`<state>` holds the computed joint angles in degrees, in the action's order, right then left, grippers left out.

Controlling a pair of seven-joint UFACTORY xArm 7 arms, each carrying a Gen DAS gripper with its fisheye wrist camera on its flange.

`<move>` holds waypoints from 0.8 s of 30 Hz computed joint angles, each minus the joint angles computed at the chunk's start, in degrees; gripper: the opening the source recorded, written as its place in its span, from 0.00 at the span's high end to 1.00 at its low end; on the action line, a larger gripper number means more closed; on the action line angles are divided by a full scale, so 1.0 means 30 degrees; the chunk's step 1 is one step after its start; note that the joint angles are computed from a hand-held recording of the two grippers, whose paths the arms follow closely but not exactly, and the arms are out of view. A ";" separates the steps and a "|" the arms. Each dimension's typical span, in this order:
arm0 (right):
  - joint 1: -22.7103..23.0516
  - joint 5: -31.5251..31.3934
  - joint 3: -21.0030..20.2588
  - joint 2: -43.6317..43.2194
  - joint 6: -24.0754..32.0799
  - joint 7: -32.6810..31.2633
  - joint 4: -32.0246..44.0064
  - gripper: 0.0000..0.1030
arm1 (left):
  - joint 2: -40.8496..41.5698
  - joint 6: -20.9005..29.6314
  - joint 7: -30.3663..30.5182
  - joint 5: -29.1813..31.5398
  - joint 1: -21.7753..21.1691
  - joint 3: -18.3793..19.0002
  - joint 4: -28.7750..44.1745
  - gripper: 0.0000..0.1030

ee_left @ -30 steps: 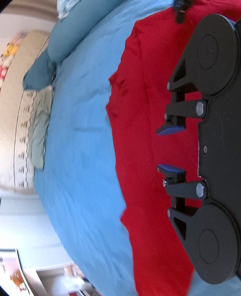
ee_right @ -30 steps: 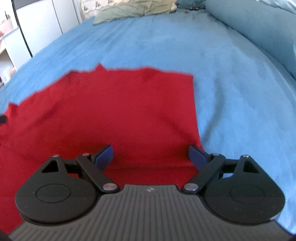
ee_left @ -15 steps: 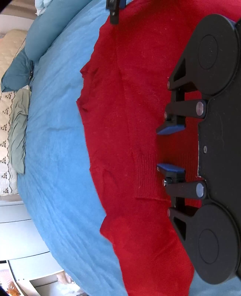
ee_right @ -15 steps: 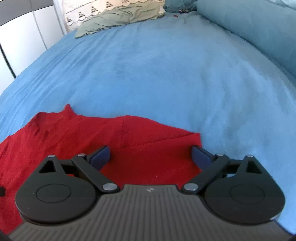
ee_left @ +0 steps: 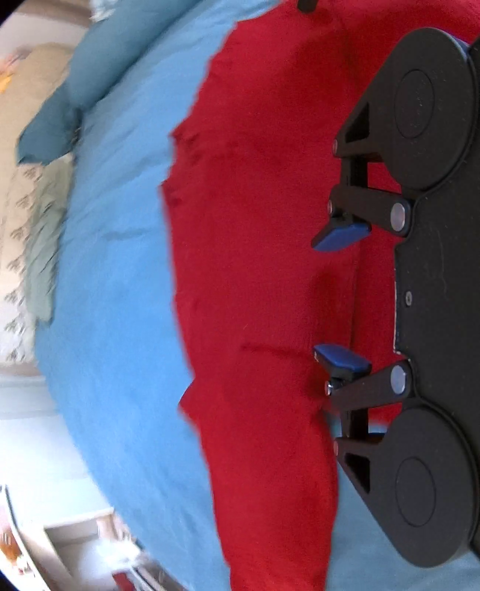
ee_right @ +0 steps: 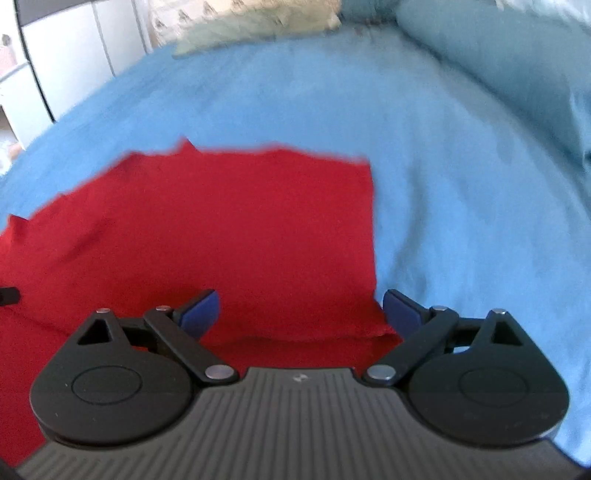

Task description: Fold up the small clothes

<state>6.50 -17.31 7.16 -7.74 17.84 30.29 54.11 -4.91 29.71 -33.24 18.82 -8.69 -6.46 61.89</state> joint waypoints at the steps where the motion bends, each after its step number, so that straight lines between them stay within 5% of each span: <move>1: 0.0119 -0.0135 0.0217 -0.0284 0.0220 0.0162 0.0281 0.00 | -0.0614 0.0118 -0.0206 0.0113 0.0118 0.0086 -0.0205 0.40; 5: 0.0958 -0.0223 0.1215 -0.0195 0.1928 0.0685 0.2788 0.00 | -0.2946 0.1139 -0.0231 -0.0098 0.1054 0.0474 -0.0728 0.38; 10: 0.2825 -0.0678 0.2275 0.1230 0.4180 0.2751 0.5688 0.00 | -0.4929 0.2441 0.0895 -0.0836 0.3019 0.1507 -0.1442 0.05; 15: 0.5198 -0.3058 0.2600 0.4096 0.5071 0.7588 0.8073 0.00 | -0.5126 0.1723 0.1954 -0.1356 0.5360 0.3003 -0.2548 0.05; 20: 0.8070 -0.5548 0.1822 0.7002 0.6365 1.1203 1.1015 0.00 | -0.3840 0.0067 0.3604 -0.3628 0.6764 0.4690 -0.2973 0.15; 24: 1.0039 -0.6318 0.0880 0.8742 0.7603 1.2240 1.3168 0.00 | -0.1844 -0.0666 0.5659 -0.5963 0.7123 0.5362 -0.2219 0.47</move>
<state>36.62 -36.26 9.80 18.49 40.65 67.01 93.61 -10.44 27.72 -16.26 0.93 12.68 9.63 55.23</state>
